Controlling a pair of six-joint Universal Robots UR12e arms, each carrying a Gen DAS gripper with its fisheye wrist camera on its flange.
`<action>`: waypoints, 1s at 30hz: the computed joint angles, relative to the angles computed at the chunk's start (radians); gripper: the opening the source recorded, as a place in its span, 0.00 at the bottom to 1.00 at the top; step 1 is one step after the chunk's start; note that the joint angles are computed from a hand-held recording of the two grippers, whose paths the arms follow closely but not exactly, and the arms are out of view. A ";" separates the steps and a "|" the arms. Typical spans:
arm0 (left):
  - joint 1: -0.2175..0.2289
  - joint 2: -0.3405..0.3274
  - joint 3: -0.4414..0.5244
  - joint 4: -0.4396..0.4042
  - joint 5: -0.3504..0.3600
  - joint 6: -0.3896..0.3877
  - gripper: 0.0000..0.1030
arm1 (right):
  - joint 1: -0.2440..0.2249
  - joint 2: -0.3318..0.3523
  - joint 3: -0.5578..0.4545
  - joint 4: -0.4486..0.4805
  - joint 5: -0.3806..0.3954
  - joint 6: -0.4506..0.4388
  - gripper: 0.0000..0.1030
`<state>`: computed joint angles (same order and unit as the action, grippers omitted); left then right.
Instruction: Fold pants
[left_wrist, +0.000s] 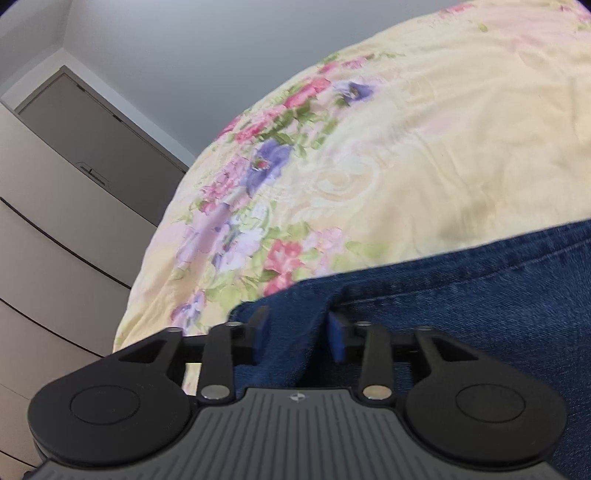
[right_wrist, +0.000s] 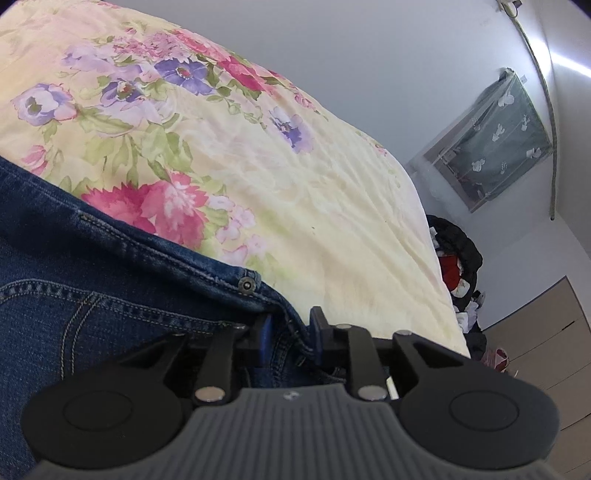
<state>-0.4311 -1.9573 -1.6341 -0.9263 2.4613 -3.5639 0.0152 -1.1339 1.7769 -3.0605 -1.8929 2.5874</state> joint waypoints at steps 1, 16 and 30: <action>0.002 0.009 -0.006 0.009 0.001 0.004 0.62 | 0.002 -0.004 0.004 -0.009 -0.004 -0.005 0.29; 0.062 0.173 -0.129 0.140 -0.071 -0.098 0.62 | 0.024 -0.111 0.073 0.090 0.004 0.141 0.71; 0.207 0.215 -0.281 0.391 -0.353 -0.330 0.55 | 0.058 -0.107 0.091 0.106 -0.005 0.207 0.71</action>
